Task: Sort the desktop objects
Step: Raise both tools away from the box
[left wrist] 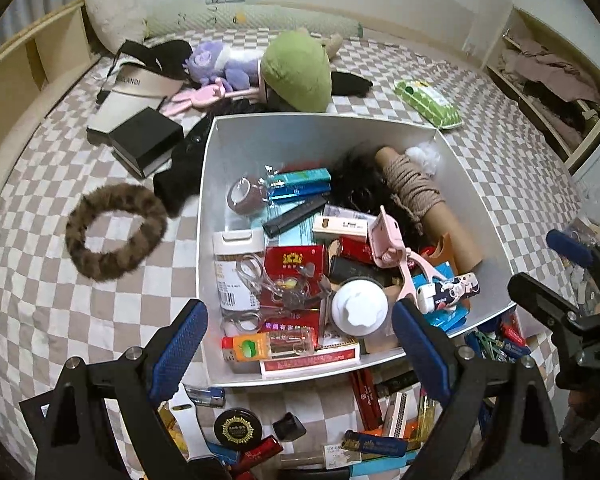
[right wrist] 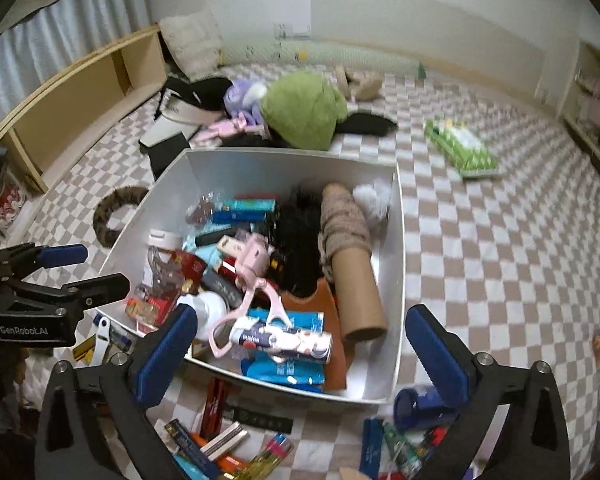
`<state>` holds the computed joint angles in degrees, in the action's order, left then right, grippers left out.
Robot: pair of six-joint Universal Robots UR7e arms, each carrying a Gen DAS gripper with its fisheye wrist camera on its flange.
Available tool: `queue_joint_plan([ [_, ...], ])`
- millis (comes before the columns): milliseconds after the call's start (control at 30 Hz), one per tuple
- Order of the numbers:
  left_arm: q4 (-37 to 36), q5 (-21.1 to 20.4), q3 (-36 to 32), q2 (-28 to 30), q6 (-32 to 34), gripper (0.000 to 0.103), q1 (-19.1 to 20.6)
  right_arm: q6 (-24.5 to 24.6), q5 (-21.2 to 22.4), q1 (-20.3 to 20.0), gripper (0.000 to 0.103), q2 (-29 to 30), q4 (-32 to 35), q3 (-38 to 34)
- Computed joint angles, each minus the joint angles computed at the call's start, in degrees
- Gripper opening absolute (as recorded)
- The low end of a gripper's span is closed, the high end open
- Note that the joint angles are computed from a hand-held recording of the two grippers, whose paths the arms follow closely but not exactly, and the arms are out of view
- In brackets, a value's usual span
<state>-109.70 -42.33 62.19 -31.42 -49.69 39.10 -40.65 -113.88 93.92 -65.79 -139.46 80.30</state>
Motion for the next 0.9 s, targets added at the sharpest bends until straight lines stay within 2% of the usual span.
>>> queue_joint_plan([
  [133,-0.89,1.72,0.65,-0.26,0.67,0.094,-0.6,-4.03,0.95,0.29,0.103,-0.82,-6.45,2.55],
  [233,-3.05,3.07,1.69,-0.71,1.85,0.094,-1.16,-4.97,2.54,0.16,0.103,-1.43,-9.14,3.4],
  [333,-5.79,5.75,3.03,-1.1,4.07,0.103,-2.0,-5.83,4.22,0.01,0.103,-2.01,-11.82,4.2],
  [500,-9.21,9.36,4.81,-1.62,9.11,0.103,-3.31,-7.49,7.07,-0.66,0.103,-3.17,-16.97,5.79],
  [667,-12.96,10.56,7.31,-2.8,12.58,0.103,-4.01,-8.08,7.67,-1.23,0.103,-3.95,-17.25,5.8],
  [900,-16.8,12.96,10.7,-4.5,15.65,0.103,-4.95,-10.68,11.75,-2.47,0.103,-6.34,-17.37,7.53],
])
